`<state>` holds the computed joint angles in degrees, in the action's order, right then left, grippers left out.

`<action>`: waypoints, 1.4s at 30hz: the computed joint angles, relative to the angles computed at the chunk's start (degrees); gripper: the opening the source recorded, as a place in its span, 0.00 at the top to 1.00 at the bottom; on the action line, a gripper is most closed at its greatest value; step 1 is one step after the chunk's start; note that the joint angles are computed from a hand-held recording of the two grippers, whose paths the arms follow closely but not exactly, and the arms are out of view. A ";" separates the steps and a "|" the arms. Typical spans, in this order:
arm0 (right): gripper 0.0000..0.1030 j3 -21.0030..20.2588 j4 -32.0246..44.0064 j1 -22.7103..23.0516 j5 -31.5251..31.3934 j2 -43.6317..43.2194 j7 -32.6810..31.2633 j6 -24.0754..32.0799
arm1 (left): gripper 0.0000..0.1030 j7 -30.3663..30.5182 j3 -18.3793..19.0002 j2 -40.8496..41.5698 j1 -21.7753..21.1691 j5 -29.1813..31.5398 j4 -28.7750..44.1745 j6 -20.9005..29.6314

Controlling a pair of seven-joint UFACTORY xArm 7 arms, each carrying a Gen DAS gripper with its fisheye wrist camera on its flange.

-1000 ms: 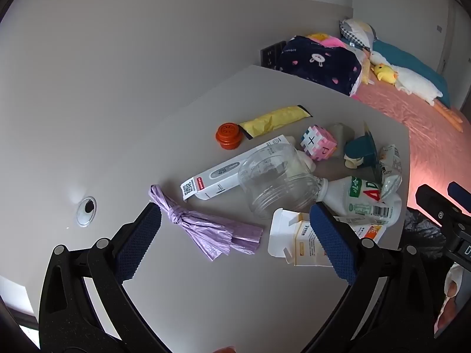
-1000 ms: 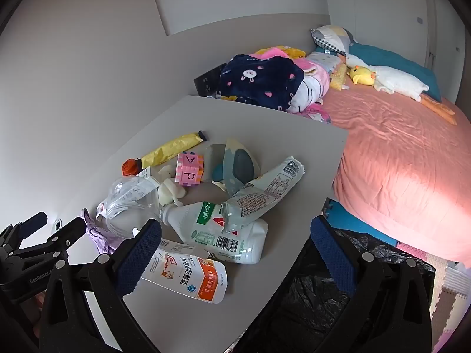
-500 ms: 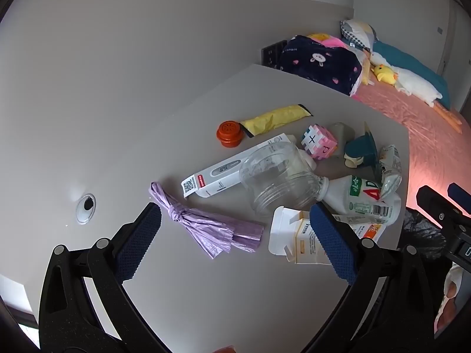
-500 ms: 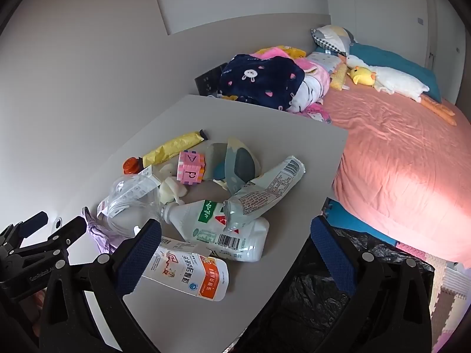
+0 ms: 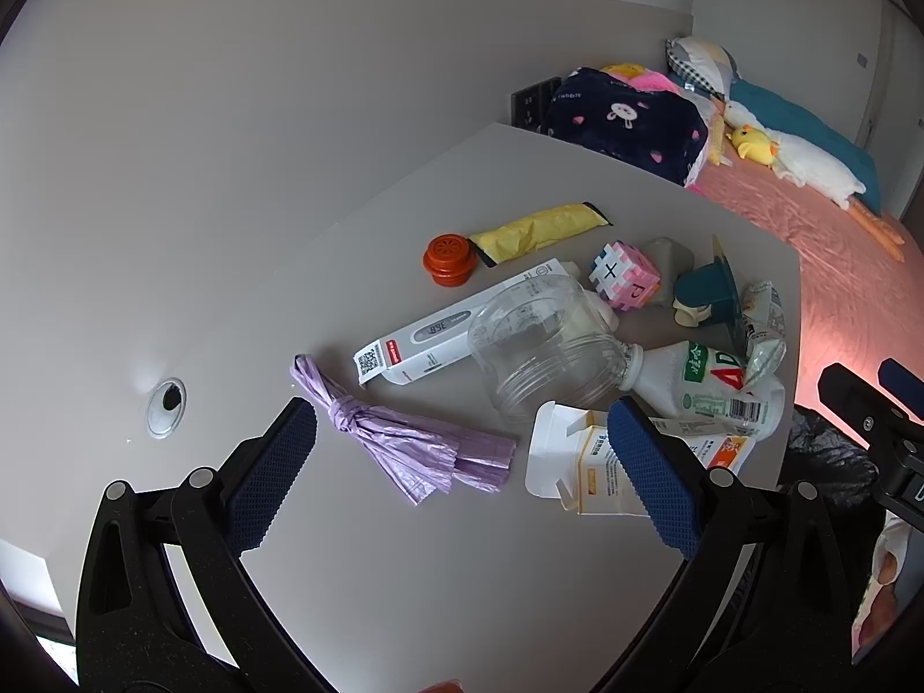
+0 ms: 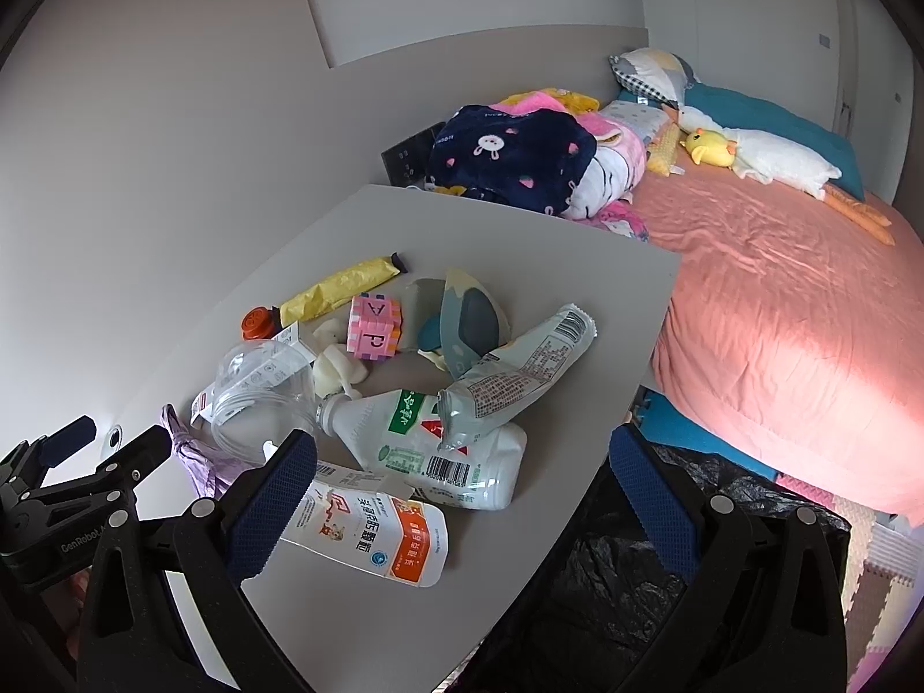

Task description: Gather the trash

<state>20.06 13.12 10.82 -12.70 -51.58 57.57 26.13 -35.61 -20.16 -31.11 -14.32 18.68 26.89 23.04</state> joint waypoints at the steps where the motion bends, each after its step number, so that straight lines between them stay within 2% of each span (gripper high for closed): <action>1: 0.02 -0.05 0.05 0.02 0.02 0.12 -0.01 -0.06 | 0.05 -0.10 -0.10 0.02 0.06 0.07 0.01 0.10; 42: 0.02 -0.59 -0.32 1.02 0.65 -2.64 -0.53 2.27 | 0.05 1.69 1.24 -1.12 -0.94 -2.73 -1.00 0.19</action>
